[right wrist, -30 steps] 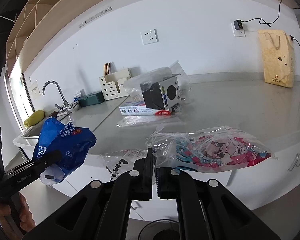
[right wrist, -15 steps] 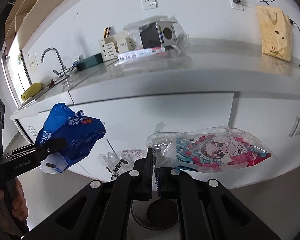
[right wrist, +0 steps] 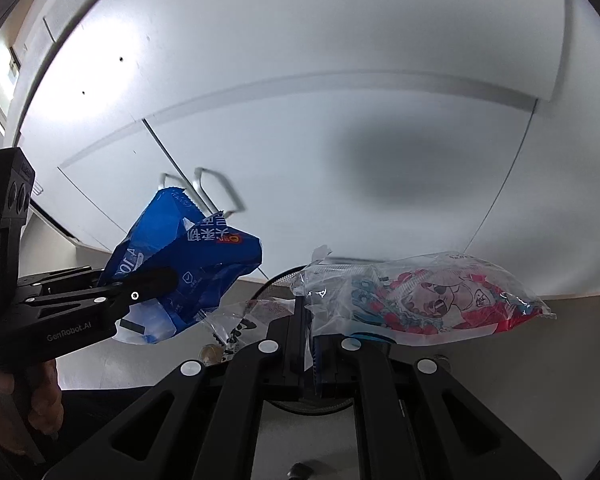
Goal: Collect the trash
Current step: 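Grasp the clear wrapper with the right tool while the left tool lifts the blue bag, then lower both tools over the mesh wastebasket and open them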
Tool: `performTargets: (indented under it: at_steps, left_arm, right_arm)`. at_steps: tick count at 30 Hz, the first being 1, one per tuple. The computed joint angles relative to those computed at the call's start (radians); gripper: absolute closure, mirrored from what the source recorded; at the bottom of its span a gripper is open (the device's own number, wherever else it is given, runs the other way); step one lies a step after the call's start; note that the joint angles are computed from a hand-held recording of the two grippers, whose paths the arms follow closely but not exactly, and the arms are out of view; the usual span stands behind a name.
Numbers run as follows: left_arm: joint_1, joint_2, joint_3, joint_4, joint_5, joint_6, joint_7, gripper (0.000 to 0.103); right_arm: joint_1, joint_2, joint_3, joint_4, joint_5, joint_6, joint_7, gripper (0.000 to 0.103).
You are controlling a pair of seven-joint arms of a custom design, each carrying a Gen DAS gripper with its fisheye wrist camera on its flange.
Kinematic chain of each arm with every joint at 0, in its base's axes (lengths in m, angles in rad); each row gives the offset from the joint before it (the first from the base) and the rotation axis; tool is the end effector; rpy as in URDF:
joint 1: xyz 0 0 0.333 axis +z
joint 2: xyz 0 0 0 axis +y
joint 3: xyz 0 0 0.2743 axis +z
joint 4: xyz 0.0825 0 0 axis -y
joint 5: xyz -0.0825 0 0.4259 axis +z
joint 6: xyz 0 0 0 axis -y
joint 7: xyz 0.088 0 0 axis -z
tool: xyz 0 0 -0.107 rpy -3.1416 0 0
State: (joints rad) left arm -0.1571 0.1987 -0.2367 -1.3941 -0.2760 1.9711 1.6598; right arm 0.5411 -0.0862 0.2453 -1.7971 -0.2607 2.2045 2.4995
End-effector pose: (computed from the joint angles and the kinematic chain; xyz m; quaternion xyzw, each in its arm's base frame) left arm 0.6295 -0.2639 0.5984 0.5314 -0.8109 0.2446 0.0148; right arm 0.4415 0.4365 0.5827 -0.6679 0.6921 -0.1128 0.2492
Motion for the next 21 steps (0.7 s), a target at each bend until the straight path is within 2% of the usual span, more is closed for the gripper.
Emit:
performTargets:
  at_steps: [5,11,13,15,16,18,21]
  left_arm:
    - [0.017,0.098,-0.005,0.044,-0.051,-0.056,-0.010,0.077]
    - [0.027,0.201,-0.016,0.114,-0.044,-0.135,-0.048,0.077]
    - [0.033,0.231,-0.026,0.129,-0.062,-0.139,-0.053,0.077]
    - [0.013,0.282,-0.018,0.191,-0.004,-0.190,-0.083,0.077]
    - [0.007,0.299,-0.017,0.209,0.012,-0.188,-0.087,0.076]
    - [0.015,0.308,-0.029,0.212,-0.005,-0.202,-0.100,0.075]
    - [0.018,0.323,-0.036,0.243,-0.006,-0.201,-0.093,0.072]
  right_arm:
    - [0.007,0.082,-0.015,0.012,0.034,0.009,-0.040,0.095]
    - [0.022,0.160,-0.041,0.038,0.130,-0.021,-0.103,0.095]
    - [0.025,0.196,-0.049,0.073,0.159,-0.063,-0.120,0.095]
    - [0.027,0.212,-0.056,0.089,0.176,-0.050,-0.124,0.095]
    - [0.030,0.222,-0.059,0.101,0.179,-0.056,-0.127,0.094]
    - [0.038,0.244,-0.067,0.128,0.161,-0.097,-0.119,0.089]
    - [0.018,0.237,-0.072,0.085,0.278,-0.045,-0.125,0.086]
